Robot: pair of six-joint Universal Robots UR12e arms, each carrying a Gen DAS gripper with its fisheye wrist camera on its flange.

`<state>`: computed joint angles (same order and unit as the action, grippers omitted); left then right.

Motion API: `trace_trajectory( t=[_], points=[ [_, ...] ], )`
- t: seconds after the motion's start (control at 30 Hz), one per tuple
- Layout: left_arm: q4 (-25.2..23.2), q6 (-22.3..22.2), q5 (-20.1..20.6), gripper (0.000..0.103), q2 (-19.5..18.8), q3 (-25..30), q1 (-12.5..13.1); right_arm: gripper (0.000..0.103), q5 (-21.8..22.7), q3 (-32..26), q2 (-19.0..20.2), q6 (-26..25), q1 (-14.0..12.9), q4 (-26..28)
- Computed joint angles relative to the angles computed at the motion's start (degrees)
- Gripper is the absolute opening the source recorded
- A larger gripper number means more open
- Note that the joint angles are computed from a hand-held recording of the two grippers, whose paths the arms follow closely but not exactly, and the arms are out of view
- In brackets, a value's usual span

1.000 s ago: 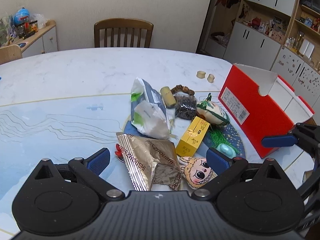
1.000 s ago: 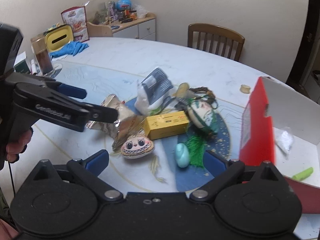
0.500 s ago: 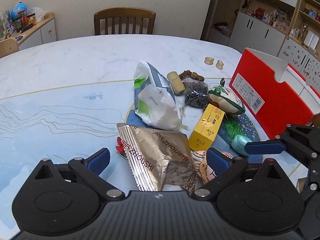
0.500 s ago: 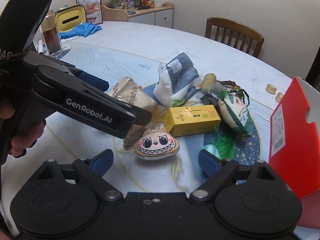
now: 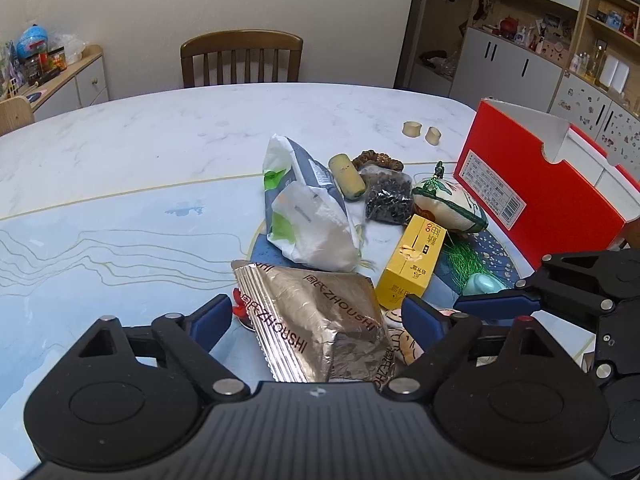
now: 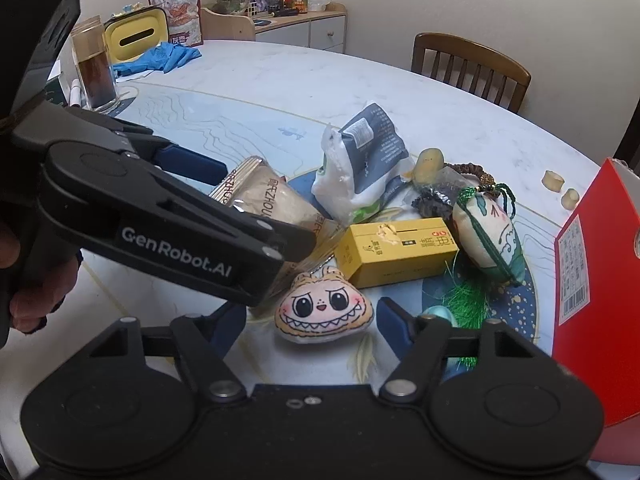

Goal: Organize objects
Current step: 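Grasp the gold snack bag with the left tool while the right tool grasps the plush face toy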

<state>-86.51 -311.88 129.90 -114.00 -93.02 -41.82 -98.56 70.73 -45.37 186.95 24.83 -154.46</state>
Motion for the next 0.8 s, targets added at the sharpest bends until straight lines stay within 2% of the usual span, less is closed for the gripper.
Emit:
trace_trajectory(
  t=[0.2,0.33,0.4,0.57,0.8],
  points=[
    [0.87,2.08,-0.47,0.072,-0.06,-0.07,0.12,0.061,-1.03,-0.33,0.21,0.25,0.14,0.58],
    [0.31,2.57,-0.51,0.068,-0.16,0.24,0.10,0.054,-1.93,-0.34,0.15,0.29,0.28,1.04],
    [0.86,3.33,-0.19,0.056,-0.09,0.16,0.05,0.053,-2.24,-0.21,0.07,0.21,0.35,0.92],
    [0.86,4.37,-0.68,0.053,-0.19,0.61,0.25,0.051,-2.47,0.12,-0.25,-0.02,0.45,0.66],
    [1.65,1.92,-0.46,0.052,0.29,0.64,-0.13,0.051,-2.80,1.46,-1.65,1.27,0.47,0.47]
  ],
)
